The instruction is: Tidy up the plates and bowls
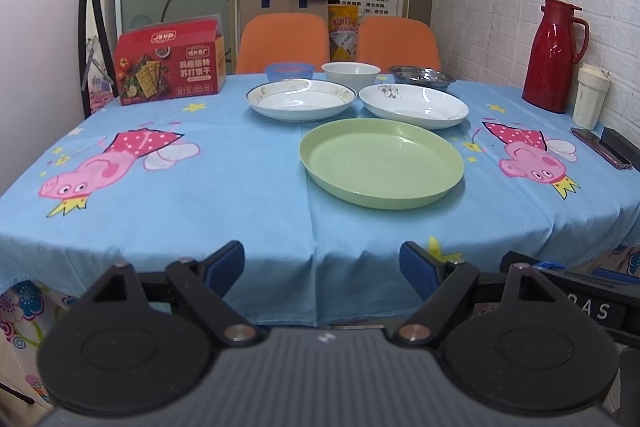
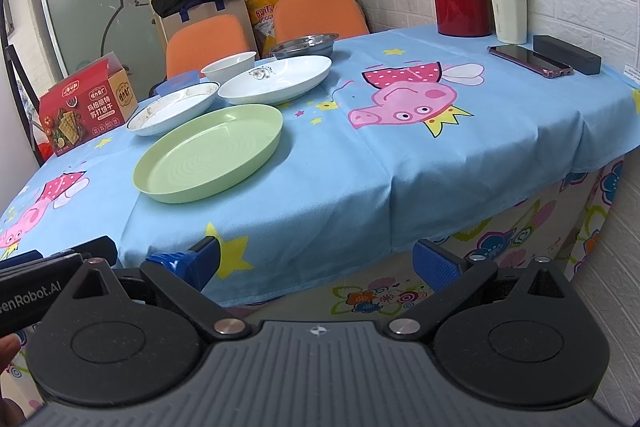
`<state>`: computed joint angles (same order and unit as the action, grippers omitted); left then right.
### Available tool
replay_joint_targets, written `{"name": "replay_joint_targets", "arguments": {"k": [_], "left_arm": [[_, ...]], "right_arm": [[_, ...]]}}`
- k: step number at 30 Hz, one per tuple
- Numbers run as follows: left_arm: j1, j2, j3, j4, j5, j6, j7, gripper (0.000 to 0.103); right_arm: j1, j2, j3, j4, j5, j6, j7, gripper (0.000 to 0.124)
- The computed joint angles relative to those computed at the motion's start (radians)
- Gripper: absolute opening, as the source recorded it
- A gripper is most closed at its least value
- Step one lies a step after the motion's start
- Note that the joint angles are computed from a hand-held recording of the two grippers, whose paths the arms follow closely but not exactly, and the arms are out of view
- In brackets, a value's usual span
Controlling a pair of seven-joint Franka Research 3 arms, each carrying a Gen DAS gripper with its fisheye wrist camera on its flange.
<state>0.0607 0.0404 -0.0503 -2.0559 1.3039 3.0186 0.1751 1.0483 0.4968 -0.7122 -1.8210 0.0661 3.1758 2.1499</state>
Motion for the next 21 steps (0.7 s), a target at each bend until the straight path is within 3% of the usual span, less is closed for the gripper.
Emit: {"name": "replay_joint_targets", "arguments": {"k": [4, 7, 12, 14, 16, 18, 21], "left_arm": [[0.007, 0.022, 0.005, 0.014, -0.077, 0.023, 0.093, 0.082], [0.027, 0.045, -0.010, 0.015, -0.374, 0.022, 0.362, 0.082], [0.067, 0.109, -0.044, 0.103, -0.752, 0.002, 0.716, 0.082], [0.137, 0.156, -0.129, 0.166, -0.979, -0.017, 0.944, 0.082], [0.228, 0.229, -0.247, 0.273, -1.197, -0.090, 1.187, 0.082], [0.227, 0.301, -0.257, 0.384, -1.250, -0.164, 1.264, 0.082], [0.184, 0.405, -0.224, 0.542, -1.270, -0.263, 1.314, 0.082]], "right_arm": [[0.007, 0.009, -0.012, 0.000, 0.007, 0.023, -0.003, 0.090], [-0.001, 0.028, -0.015, 0.032, 0.023, -0.011, -0.017, 0.090], [-0.190, 0.035, 0.161, 0.142, 0.001, -0.026, -0.078, 0.090], [-0.293, 0.060, 0.262, 0.227, -0.021, -0.054, -0.134, 0.090], [-0.371, 0.104, 0.335, 0.331, -0.049, -0.104, -0.183, 0.090], [-0.443, 0.167, 0.404, 0.459, -0.080, -0.170, -0.240, 0.090], [-0.534, 0.279, 0.505, 0.673, -0.113, -0.298, -0.326, 0.090]]}}
